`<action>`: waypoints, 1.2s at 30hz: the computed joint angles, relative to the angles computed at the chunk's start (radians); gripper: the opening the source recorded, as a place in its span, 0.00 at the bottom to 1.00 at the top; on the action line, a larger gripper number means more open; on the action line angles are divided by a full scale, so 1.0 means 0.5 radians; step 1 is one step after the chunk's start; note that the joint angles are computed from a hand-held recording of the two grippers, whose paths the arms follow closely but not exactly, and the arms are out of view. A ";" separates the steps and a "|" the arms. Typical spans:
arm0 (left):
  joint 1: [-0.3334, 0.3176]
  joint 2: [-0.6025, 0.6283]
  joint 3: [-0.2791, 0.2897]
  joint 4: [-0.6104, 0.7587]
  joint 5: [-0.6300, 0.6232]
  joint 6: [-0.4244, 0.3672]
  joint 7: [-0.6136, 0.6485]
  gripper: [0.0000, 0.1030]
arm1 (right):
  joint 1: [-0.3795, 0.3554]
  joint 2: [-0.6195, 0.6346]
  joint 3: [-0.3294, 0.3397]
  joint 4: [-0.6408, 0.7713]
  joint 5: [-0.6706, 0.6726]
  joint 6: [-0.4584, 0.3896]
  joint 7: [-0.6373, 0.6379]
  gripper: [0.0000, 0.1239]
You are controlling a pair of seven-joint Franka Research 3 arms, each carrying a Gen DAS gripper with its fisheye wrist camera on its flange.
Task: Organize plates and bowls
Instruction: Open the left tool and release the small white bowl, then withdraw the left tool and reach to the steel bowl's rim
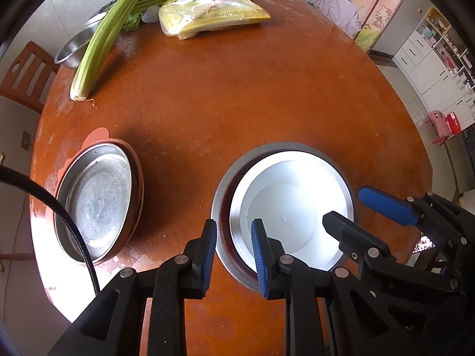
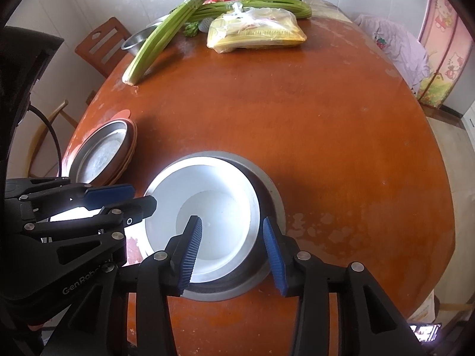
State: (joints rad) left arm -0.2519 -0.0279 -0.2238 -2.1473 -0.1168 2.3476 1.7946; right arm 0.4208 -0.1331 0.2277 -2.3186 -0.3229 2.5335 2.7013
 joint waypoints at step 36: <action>-0.014 -0.198 0.059 -0.133 -0.023 0.148 0.002 0.41 | -0.004 -0.117 0.085 0.046 -0.229 -0.199 0.215 0.48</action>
State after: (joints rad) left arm -0.2587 -0.1269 -0.1941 -2.2135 -0.1285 2.4215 1.7954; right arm 0.4186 -0.1918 0.2704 -2.2958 -0.4375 2.4342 2.8090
